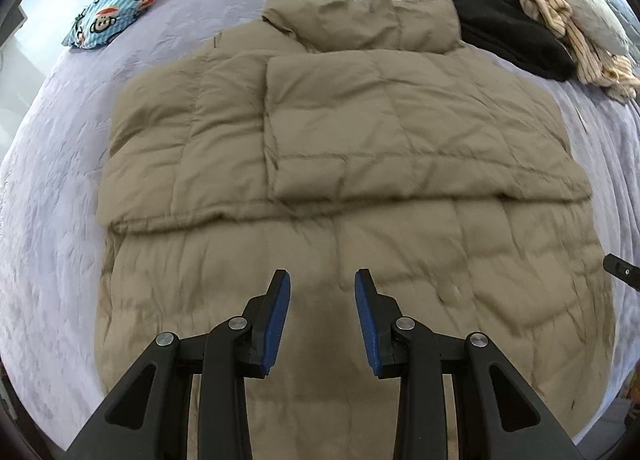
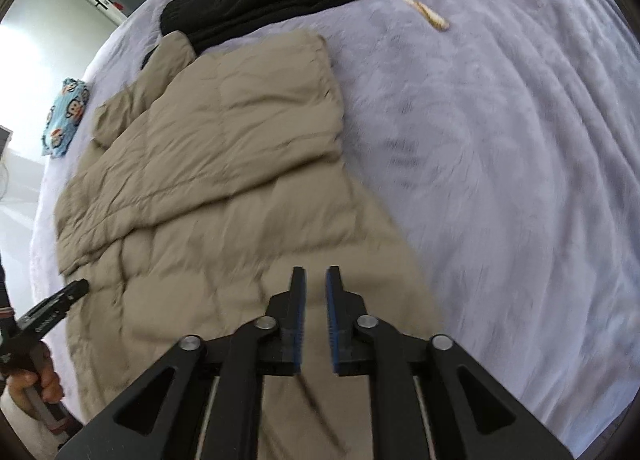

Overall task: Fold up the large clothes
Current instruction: 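Grasp the beige jacket hem with both tools and lift it toward the collar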

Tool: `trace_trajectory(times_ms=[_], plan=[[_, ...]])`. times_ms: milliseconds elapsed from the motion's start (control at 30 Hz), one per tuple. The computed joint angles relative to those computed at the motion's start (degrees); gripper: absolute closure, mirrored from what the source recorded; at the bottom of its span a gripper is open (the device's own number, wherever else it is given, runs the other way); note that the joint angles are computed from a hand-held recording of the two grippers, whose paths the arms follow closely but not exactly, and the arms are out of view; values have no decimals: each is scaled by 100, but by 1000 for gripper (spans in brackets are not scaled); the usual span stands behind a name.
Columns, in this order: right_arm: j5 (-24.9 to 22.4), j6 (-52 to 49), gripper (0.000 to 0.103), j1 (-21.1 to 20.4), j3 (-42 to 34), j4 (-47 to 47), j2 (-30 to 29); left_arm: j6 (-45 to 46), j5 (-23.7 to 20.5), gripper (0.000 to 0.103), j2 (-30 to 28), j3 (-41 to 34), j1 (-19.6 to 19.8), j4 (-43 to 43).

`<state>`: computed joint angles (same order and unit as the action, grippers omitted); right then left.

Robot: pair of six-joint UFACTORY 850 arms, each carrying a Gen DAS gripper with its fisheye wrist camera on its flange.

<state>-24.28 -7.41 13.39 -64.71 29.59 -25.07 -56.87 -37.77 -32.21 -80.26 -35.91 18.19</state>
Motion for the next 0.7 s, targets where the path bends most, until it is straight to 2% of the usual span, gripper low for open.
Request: trace_trajectory(times_ms=[33, 67, 100, 167, 300, 400, 467, 533, 600, 700], plan=[[-18, -75, 61, 1, 79, 76, 77, -42, -50, 42, 16, 4, -40, 28], [-6, -68, 53, 7, 148, 75, 146, -139, -109, 25, 31, 3, -91, 64], [12, -74, 53, 12, 217, 90, 213, -476, -113, 9, 120, 75, -176, 273], [-86, -195, 53, -7, 286, 179, 307, -666, -130, 9, 231, 114, -262, 350], [-360, -314, 51, -50, 397, 219, 476, -736, -449, 9, 311, 71, -400, 171], [-579, -470, 39, -74, 475, 303, 586, -938, -602, 8, 451, 161, -532, 129], [-662, -552, 28, -66, 539, 317, 659, -1168, -736, 0, 571, 254, -648, 75], [-729, -551, 27, -43, 657, 291, 768, -1387, -838, 0, 653, 342, -729, 111], [-880, -622, 20, -22, 740, 315, 821, -1466, -906, 0, 727, 423, -793, 45], [-964, -623, 19, 10, 856, 328, 927, -1484, -1015, 0, 837, 521, -880, -110]])
